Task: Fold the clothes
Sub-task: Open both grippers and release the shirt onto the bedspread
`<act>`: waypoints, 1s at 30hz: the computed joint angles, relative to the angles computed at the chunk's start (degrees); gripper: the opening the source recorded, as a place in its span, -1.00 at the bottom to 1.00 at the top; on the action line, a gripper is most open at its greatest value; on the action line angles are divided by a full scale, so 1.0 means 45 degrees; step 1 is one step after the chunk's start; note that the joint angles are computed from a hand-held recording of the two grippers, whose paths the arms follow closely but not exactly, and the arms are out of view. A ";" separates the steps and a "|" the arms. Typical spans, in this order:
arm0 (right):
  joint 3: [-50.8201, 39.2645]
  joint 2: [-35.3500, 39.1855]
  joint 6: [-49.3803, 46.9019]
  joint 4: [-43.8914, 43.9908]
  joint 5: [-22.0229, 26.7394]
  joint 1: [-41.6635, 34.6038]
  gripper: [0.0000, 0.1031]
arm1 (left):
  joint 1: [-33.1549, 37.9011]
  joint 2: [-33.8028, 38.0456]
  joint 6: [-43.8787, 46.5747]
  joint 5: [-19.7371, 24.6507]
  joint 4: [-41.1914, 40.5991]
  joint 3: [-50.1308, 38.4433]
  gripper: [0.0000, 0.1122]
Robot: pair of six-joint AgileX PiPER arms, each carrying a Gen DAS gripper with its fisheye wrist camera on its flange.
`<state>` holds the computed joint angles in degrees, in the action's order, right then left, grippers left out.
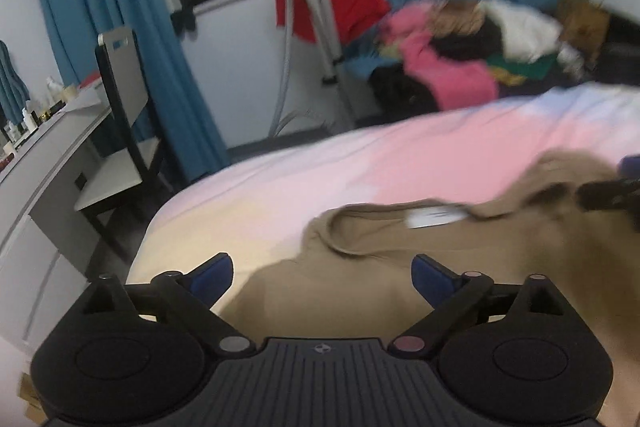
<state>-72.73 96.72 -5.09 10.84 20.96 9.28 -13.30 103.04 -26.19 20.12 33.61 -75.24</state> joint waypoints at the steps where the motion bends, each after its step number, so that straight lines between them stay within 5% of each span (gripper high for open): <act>1: 0.0797 -0.0760 -0.0215 0.0357 -0.0299 -0.0006 0.56 | -0.0120 -0.0968 -0.0311 -0.0148 0.0074 0.0848 0.75; 4: 0.3295 -0.3314 -0.1264 0.2115 -0.0882 -0.0192 0.56 | -0.0299 -0.4289 -0.0949 -0.0883 -0.0239 0.3884 0.77; 8: 0.6499 -0.7016 -0.2488 0.4218 -0.1130 -0.0490 0.56 | 0.0264 -0.8868 0.2110 -0.1193 -0.5071 0.7407 0.78; 14: 0.9648 -1.2473 -0.1808 0.4093 0.0491 -0.1140 0.56 | 0.3700 -1.4008 0.8617 0.1802 -1.2710 1.0124 0.78; 19: 1.0606 -1.4515 -0.4291 0.6708 0.2701 -0.3750 0.56 | 1.0065 -1.3720 1.3056 0.5740 -1.7831 1.0212 0.77; 22: 1.1116 -1.4594 -0.6269 0.8536 0.3319 -0.5203 0.56 | 1.3547 -1.1637 1.5372 0.8073 -1.9640 1.0042 0.77; 30: 1.2152 -1.2194 -1.0199 1.2477 0.4025 -0.7322 0.56 | 1.3935 -0.5847 1.7192 0.6543 -2.3581 1.0097 0.51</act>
